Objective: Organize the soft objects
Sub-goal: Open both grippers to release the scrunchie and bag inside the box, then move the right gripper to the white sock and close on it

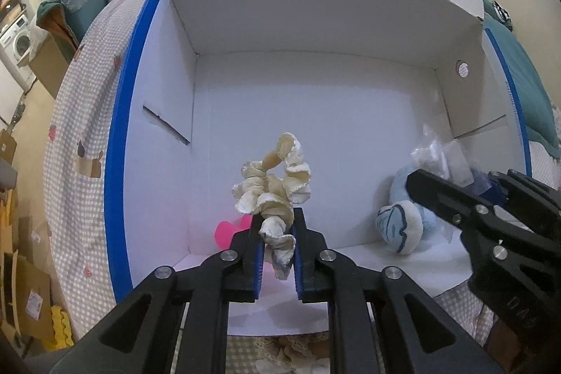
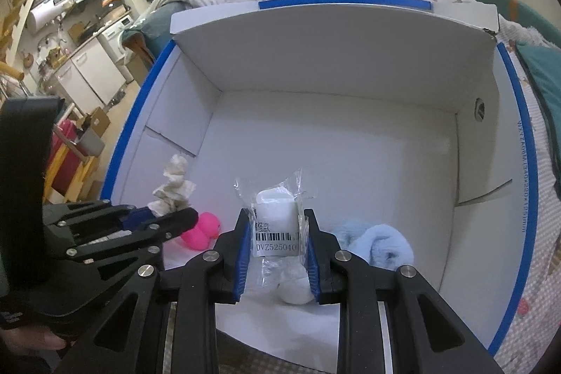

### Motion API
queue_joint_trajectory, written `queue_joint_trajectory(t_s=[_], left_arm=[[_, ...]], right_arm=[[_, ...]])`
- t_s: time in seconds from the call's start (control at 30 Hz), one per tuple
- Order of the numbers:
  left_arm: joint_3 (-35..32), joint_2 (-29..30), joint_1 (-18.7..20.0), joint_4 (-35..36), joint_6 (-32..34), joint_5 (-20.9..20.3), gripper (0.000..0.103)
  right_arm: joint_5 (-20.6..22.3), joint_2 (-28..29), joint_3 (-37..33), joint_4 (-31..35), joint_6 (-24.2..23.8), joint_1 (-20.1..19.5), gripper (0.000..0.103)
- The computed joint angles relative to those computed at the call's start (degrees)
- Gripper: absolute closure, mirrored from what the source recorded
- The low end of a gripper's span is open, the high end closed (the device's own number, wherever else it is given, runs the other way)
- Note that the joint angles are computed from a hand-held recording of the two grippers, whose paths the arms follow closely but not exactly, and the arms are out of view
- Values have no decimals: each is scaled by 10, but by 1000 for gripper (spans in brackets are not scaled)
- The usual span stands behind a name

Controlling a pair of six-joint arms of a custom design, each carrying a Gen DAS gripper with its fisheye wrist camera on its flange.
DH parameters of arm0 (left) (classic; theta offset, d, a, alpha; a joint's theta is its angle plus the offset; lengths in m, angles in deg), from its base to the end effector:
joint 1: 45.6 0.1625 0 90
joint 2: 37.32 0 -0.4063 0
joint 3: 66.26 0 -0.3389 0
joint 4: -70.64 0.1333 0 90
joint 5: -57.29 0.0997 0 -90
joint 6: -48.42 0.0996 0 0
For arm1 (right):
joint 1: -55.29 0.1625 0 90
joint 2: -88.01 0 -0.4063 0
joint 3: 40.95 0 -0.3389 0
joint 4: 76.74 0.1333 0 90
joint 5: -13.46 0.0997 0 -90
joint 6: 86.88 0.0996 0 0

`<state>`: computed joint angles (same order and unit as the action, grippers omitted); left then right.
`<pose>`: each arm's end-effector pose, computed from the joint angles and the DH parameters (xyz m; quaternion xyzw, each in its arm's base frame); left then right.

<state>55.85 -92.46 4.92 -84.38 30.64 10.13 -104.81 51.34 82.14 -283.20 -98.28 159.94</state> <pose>-0.1386 -0.4844 0.1076 0.1813 0.9130 -0.1611 0.3281 0.2040 -0.4400 0.0409 0.1494 -0.9268 0.2579 0.2286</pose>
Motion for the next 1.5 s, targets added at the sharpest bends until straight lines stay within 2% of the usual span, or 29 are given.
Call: queue_joint_trajectory(t_s=[0.1,0.17,0.23,0.27,0.4,0.77,1.13,1.5], left_arm=[[-5,-1,4,7,-3,-1,88],[-5,-2,3,10,-7,-5,83],[-4,-3,2,8,-7,-8,76],[-3,-4,2,7,-7,-7,67],[4,-5,-3,-5,-5,2,48],[2,-8,-2,-1,-6,-4,46],[45,-55,-23,-8,-19,4,46],[132,-137,-70,-21,-47,22,46]], right_arm=[[-4,0,0,-3,1,0,74],[-2,-2,4,-6,5,-2,69],[1,-5,5,-5,11,-4,56],[3,-6,5,-4,15,-5,42],[9,-10,6,-5,24,-6,40],[-6,-5,-6,3,33,-3,25],[-43,-6,19,-41,19,24,25],[-79,-11,74,-86,54,48,25]])
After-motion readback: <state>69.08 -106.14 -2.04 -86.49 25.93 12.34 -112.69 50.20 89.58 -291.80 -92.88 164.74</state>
